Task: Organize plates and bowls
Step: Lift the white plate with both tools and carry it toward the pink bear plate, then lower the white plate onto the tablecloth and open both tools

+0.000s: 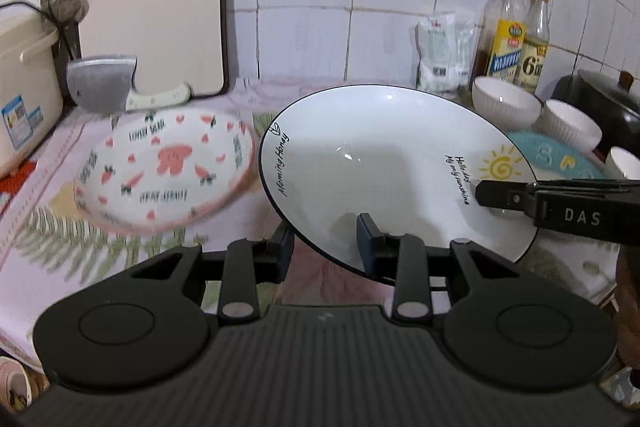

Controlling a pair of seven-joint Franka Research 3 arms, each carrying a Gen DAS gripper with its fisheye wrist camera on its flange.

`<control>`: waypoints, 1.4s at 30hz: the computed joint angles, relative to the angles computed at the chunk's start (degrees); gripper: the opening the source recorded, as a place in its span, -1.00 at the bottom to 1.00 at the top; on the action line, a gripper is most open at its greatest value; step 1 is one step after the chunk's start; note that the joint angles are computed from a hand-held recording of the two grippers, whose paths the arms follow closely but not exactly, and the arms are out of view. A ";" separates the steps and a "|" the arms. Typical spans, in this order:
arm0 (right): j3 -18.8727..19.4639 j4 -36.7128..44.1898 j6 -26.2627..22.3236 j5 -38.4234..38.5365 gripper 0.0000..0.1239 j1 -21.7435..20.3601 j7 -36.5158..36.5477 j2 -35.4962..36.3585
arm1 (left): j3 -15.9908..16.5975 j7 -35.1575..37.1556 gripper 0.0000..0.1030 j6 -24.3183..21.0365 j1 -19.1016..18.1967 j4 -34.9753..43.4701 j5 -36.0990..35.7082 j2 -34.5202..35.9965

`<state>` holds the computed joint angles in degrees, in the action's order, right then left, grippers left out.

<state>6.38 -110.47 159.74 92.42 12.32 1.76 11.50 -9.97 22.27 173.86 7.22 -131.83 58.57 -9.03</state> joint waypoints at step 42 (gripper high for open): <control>1.11 55.80 -18.94 -68.34 -0.45 -0.88 68.10 37.81 | 7.14 38.31 -0.35 -18.29 -7.92 36.84 -39.25 30.22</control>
<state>7.49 -54.67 140.80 24.08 11.43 69.85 49.31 -2.83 60.58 155.57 -0.70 -94.99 19.32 21.20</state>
